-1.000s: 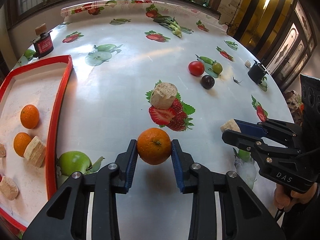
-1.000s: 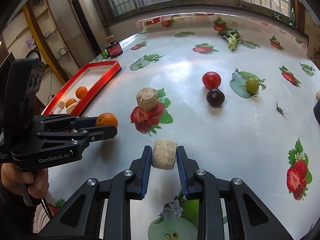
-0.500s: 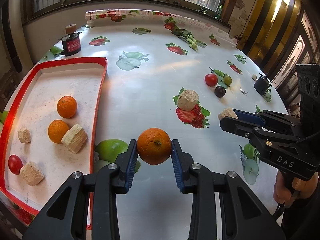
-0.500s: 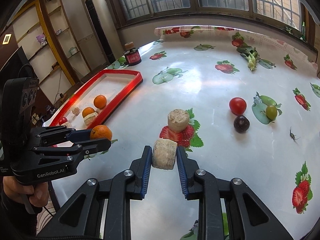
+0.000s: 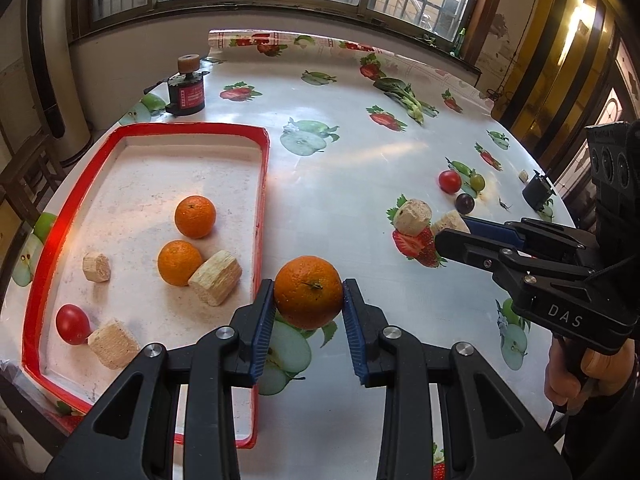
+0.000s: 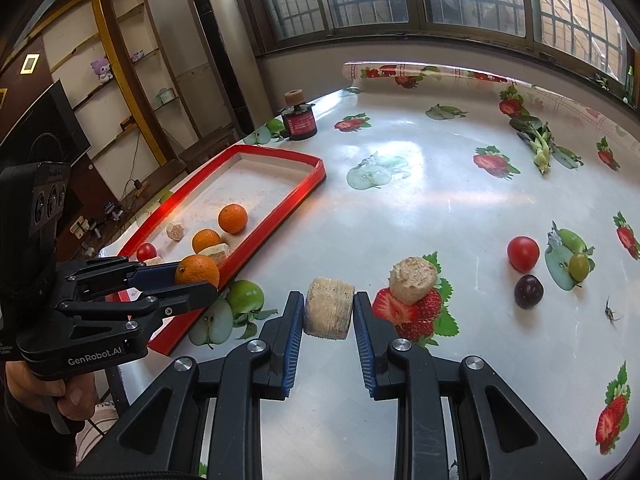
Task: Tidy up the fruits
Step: 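Carry the orange and cube into the tray and open both grippers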
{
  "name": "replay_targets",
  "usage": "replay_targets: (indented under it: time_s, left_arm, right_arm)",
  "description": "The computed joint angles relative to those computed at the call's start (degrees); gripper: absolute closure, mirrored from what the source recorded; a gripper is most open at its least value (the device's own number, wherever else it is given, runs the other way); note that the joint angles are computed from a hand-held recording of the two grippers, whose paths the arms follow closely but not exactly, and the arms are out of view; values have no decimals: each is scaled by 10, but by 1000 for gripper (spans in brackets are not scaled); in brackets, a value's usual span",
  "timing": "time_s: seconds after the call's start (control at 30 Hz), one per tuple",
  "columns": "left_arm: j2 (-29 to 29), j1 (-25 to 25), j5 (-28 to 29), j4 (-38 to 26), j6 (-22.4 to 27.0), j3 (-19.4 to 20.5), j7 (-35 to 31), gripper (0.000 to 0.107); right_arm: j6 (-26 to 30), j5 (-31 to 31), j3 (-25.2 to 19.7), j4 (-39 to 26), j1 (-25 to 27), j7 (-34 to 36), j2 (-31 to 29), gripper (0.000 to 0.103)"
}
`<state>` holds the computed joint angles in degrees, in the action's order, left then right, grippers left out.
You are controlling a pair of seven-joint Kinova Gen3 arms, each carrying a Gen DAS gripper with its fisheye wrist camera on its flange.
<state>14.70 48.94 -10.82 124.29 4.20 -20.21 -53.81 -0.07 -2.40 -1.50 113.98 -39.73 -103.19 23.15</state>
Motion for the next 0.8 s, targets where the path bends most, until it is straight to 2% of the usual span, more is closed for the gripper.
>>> replay_targets:
  time_s: [0.2,0.5,0.8]
  left_arm:
    - [-8,-5,2,13,-7,-14,-2,77]
    - [-15,-38,21,30,-15,-10,-24,77]
    - [-18,-98,45,35,-17,20,-60,77]
  right_arm:
    - [16,5,-12,-34,1,2,17,77]
    - [41,17,-31,-86,4,4,45,77]
    - [75,28,-47,-142,7,8,78,77]
